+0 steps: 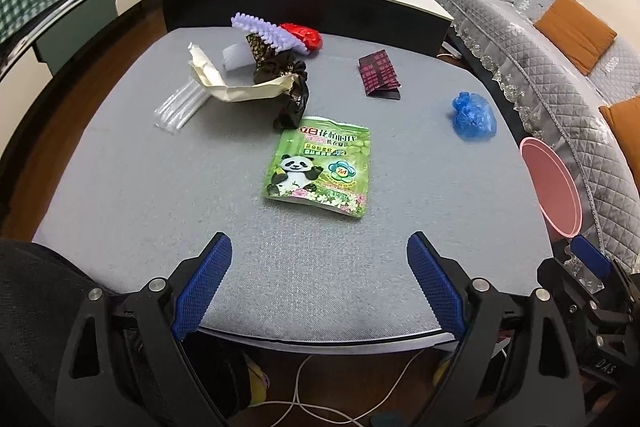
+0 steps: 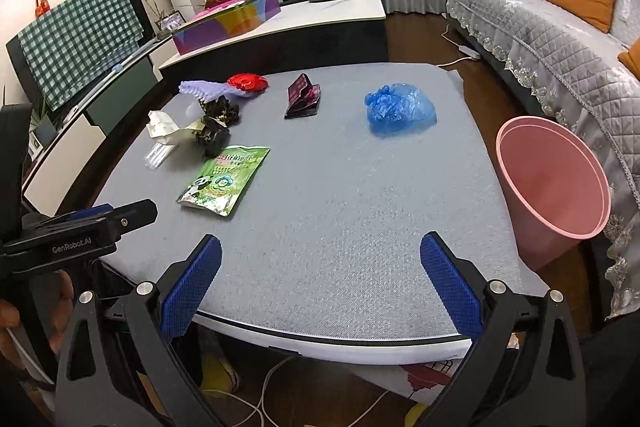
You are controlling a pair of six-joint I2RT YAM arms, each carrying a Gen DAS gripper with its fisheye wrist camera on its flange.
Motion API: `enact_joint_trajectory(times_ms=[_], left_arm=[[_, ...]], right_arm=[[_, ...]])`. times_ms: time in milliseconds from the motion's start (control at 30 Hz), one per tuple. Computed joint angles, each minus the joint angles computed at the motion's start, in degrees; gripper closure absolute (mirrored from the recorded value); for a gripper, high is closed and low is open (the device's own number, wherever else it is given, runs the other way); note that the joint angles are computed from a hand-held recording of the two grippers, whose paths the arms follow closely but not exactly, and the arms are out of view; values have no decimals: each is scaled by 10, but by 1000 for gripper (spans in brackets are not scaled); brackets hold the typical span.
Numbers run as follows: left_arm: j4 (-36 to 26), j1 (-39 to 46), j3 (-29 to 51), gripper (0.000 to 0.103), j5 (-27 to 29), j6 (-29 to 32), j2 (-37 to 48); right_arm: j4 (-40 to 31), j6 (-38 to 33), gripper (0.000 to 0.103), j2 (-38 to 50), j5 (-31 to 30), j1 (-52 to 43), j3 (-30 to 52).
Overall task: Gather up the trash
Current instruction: 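Move both tools back over the table, then grasp the green panda pouch with the left tool while the right tool grasps the blue bag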
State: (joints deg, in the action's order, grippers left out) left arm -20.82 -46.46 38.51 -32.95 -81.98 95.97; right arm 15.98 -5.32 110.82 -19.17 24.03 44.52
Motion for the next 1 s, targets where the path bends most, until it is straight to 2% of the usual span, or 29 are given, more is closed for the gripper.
enact_joint_trajectory(times_ms=[400,600,800,1000], left_arm=[[46,24,-8,17,28,33,14],[53,79,-1,17,74,78,18],[56,153,33,17,135,191,34],[93,211,65,17,193,272,101]], right_arm=[[-22,6,5,25,20,3,26],[-57,8,5,21,48,1,59],[-144,11,5,53,58,-11,177],[-217,3,5,169,84,-4,364]])
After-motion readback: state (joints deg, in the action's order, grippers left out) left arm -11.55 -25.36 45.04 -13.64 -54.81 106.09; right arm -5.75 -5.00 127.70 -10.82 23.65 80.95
